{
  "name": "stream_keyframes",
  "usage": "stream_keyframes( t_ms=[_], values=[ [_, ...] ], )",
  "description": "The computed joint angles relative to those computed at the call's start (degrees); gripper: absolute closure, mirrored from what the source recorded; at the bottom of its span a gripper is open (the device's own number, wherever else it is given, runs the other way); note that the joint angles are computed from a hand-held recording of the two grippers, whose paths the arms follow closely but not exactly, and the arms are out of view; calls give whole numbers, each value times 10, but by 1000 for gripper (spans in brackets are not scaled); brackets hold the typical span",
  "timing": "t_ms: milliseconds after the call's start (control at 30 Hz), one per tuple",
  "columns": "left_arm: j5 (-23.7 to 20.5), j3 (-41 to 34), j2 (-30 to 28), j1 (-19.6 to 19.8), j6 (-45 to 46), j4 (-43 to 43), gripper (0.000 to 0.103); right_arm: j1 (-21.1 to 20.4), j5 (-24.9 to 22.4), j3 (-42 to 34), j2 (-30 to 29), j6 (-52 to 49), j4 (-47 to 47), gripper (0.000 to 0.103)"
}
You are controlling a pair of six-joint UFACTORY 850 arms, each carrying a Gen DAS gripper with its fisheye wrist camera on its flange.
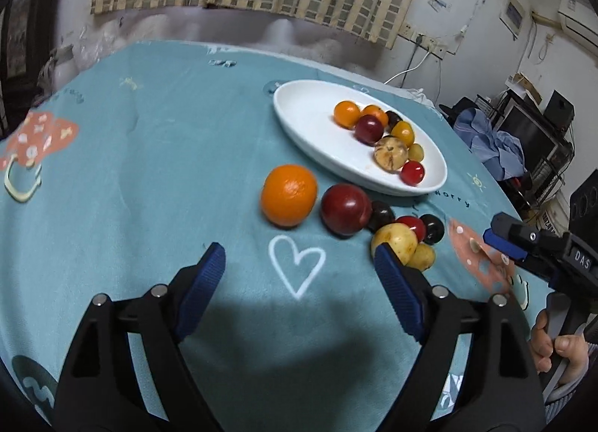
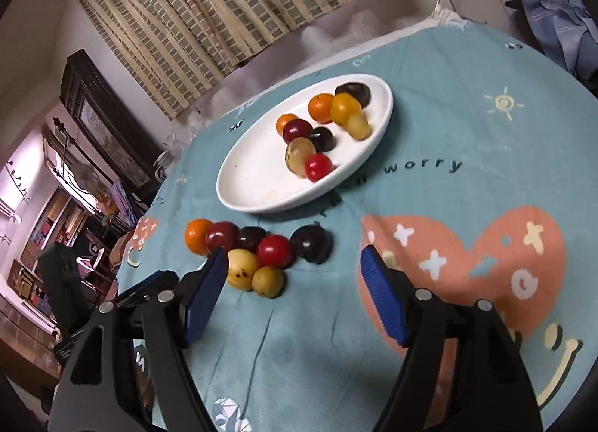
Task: Organize fruits
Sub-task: 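Move both open tools back toward the remaining fruit cluster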
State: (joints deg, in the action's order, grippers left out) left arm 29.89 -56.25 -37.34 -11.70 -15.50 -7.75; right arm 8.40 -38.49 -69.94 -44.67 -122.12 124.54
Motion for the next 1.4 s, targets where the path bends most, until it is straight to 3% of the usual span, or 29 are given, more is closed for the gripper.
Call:
stream_keyframes(
  t_ms=[167,233,600,900,1033,1100,1233,1400],
  values=[
    [-9,-52,-28,-36,245,-187,19,2,17,-15,-7,33,-36,29],
    [-6,-69,-37,-37,279,-214,19,0,17,-18,-11,56,-53,29],
    [-40,-131,-75,-14,224,-153,19,11,52,-20,-13,20,-33,29],
    [-26,-119,-69,-17,192,-101,21,9,54,-12,-6,5,-12,29],
    [-21,-111,-66,-12,168,-80,28,11,63,-14,-6,-16,-8,29],
    [-20,-104,-62,-9,144,-61,30,9,68,-31,-17,27,-54,29],
    [-17,-83,-48,-2,66,12,30,-15,-10,-87,-61,233,-205,35],
    [2,-67,-39,-19,130,-27,30,-19,-40,-116,-83,294,-239,40]
  ],
)
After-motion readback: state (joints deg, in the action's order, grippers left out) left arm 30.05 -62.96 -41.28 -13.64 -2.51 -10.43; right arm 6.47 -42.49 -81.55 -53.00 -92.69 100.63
